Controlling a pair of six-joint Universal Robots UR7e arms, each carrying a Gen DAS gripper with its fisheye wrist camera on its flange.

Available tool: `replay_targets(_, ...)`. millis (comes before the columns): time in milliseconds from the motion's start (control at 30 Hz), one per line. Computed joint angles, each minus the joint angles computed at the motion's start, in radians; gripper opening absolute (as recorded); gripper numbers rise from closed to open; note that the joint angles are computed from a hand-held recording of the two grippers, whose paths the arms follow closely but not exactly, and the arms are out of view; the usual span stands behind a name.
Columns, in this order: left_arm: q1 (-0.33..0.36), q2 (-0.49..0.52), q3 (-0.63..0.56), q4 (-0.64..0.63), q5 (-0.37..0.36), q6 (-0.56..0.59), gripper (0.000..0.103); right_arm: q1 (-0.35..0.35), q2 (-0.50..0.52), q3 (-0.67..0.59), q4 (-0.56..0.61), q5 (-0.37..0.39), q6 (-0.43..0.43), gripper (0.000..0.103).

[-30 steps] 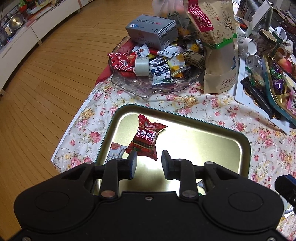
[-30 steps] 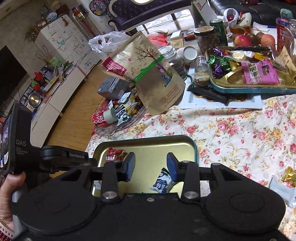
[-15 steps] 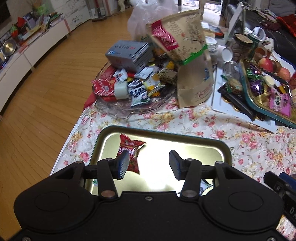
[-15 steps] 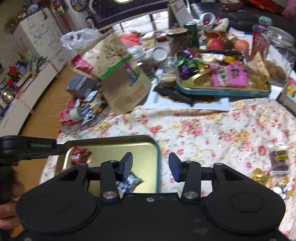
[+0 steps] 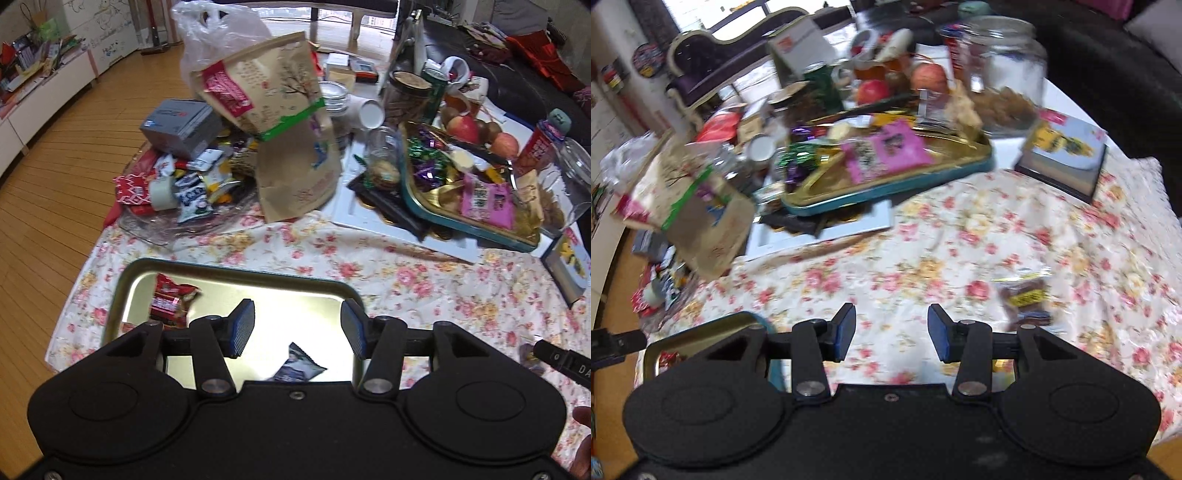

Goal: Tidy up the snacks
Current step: 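Move both tools back toward the remaining candies on the cloth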

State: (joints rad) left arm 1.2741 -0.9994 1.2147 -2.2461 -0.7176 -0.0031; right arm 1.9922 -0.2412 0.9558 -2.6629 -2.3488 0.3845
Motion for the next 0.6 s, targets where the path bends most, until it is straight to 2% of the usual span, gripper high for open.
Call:
replay_targets(167, -0.023, 0.005, 0.035, -0.017, 0.0, 0.022, 0.059, -0.042, -0.103, 0.149, -0.01, 0.039, 0.088, 0.044)
replay_targets(300, -0.031, 0.011, 0.04, 0.032, -0.03, 0.036, 0.058, -0.071, -0.168, 0.247, -0.017, 0.079, 0.167, 0.044)
replay_targets(467, -0.037, 0.019, 0.032, 0.125, -0.071, 0.013, 0.058, -0.092, -0.206, 0.321, -0.039, 0.094, 0.213, 0.044)
replay_targets(600, -0.042, 0.029, 0.026, 0.182, -0.082, -0.01, 0.058, -0.114, -0.232, 0.372, -0.043, 0.135, 0.273, 0.04)
